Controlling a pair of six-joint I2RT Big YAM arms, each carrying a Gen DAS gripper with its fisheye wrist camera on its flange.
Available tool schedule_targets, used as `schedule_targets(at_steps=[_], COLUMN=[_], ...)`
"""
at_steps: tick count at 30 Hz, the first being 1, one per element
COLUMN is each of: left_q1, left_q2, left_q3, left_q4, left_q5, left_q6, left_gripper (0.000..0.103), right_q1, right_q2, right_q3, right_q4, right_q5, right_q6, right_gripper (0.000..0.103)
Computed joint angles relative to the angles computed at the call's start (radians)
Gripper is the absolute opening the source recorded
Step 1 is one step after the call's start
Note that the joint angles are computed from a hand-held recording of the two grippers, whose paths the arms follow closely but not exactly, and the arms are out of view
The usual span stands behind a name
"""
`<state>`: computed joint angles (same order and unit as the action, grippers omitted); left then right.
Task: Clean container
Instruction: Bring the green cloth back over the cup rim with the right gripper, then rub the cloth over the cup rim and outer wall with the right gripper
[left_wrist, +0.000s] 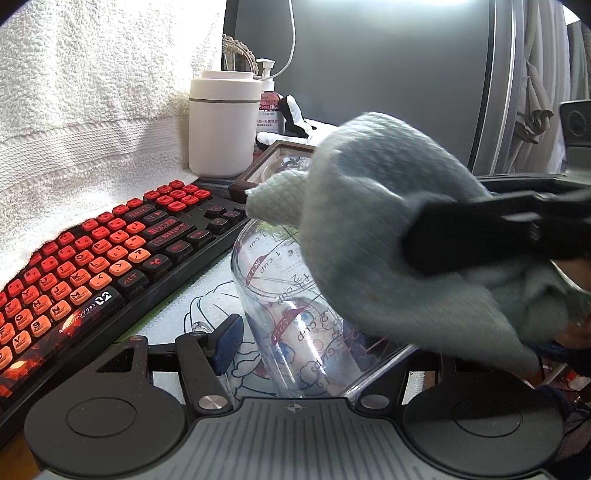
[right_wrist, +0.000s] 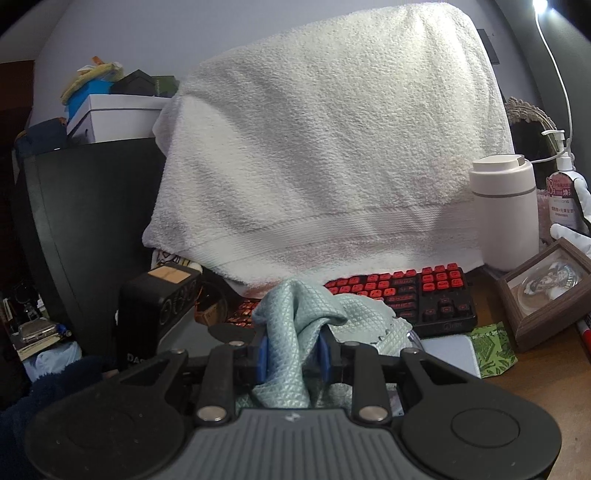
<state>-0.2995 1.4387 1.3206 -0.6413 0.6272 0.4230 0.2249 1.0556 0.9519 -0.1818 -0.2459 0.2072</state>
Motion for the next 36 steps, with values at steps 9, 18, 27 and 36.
schedule_targets(at_steps=[9, 18, 27, 36], left_q1=[0.006, 0.006, 0.000, -0.002], left_q2=[0.000, 0.010, 0.001, -0.004], left_q3=[0.000, 0.010, 0.000, -0.005], left_q4=[-0.001, -0.002, 0.001, 0.003], left_q5=[0.001, 0.003, 0.000, -0.002], left_q6=[0.005, 0.003, -0.003, -0.004], left_gripper=[0.060, 0.060, 0.060, 0.060], right_q1=[0.007, 0.014, 0.021, 0.061], right_q2=[-0.003, -0.005, -0.008, -0.087], right_q3=[-0.004, -0.008, -0.011, -0.079], right_q4=[0.007, 0.014, 0.021, 0.007], right_q5=[0.014, 0.028, 0.042, 0.062], right_q6=[0.006, 0.012, 0.017, -0.019], right_gripper=[0.025, 0.025, 0.026, 0.026])
